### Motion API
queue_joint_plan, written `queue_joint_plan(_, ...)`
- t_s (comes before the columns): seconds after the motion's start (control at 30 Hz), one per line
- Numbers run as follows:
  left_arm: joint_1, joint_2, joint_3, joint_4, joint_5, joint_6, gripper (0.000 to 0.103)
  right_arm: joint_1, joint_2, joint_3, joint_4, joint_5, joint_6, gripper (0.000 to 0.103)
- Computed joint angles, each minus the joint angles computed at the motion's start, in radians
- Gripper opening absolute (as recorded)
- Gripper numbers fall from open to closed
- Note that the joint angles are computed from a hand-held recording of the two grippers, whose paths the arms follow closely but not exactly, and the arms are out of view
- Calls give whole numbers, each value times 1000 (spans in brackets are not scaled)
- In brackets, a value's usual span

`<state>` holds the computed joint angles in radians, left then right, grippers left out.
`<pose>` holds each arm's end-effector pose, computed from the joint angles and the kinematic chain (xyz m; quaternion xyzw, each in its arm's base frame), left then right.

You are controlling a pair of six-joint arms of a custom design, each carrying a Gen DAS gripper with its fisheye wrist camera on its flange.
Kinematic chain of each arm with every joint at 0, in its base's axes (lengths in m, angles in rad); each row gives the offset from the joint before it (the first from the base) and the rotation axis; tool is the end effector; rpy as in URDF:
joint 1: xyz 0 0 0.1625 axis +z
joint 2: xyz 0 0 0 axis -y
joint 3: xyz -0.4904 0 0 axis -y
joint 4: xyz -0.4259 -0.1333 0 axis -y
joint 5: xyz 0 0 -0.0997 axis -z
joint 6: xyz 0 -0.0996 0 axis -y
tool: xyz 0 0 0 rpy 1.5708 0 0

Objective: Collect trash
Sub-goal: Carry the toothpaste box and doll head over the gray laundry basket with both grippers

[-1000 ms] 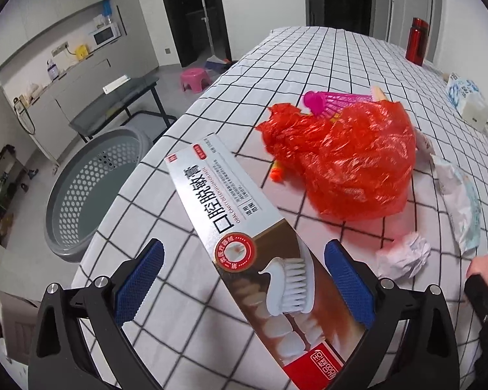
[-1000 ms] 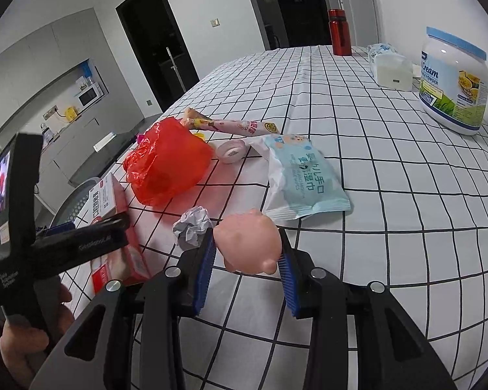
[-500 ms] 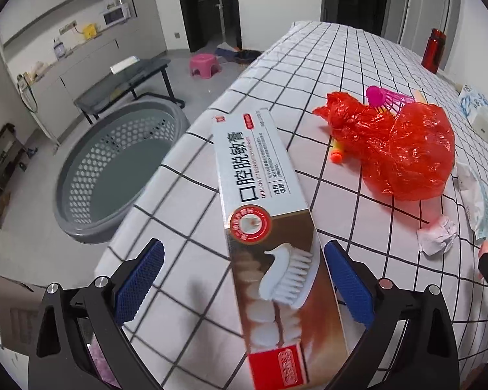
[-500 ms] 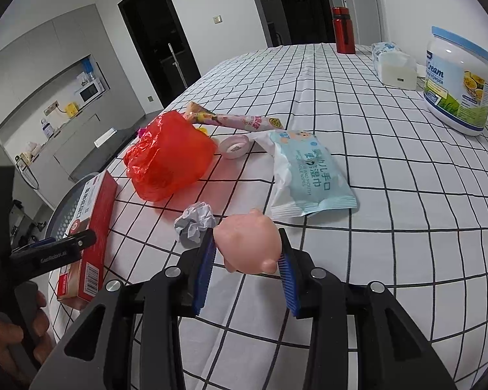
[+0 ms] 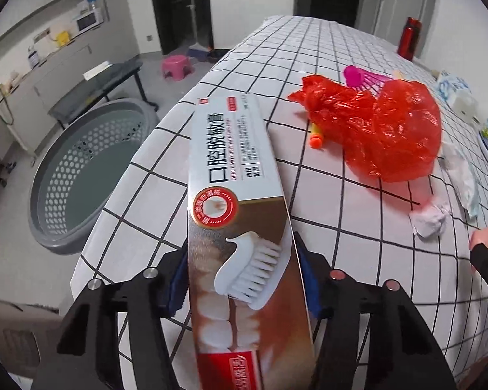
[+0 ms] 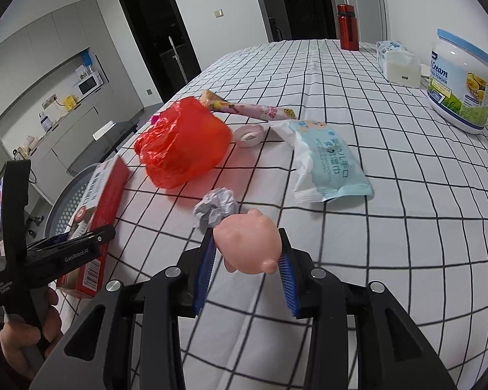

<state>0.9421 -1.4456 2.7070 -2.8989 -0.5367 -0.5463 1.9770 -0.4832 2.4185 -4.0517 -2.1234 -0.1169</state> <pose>0.0043 -0.3663 0.1992 0.0193 0.8687 -0.2980 0.3951 0.2371 -0.3461 -0.0283 0.1686 -0.9140 0.2944 0.2226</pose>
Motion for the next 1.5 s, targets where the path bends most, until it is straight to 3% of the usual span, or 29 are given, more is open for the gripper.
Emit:
queue_joint_plan(0.2,-3,-54,25,-70,-29,109,50,51,10,-15,36,-22,61,36)
queue_joint_plan(0.37,-3,-167,38,-53,-40,173,50,110,27,-57,91,-42,108,36)
queue_joint_plan(0.57,30,-291,32,-80,-40,327,50,189,56,-151,193,-53,141,36)
queue_joint_plan(0.77,143,-366,1,-161,-52,529,50,249,115,-294,321,-19,144,36)
queue_joint_plan(1.03,388,-353,-95,-296,-161,789,50,290,208,-508,519,43,127,36)
queue_joint_plan(1.3,563,-331,-165,-316,-293,891,50,297,297,-704,723,83,113,36)
queue_joint_plan(1.5,638,-300,-199,-303,-353,912,50,294,351,-806,828,105,112,36)
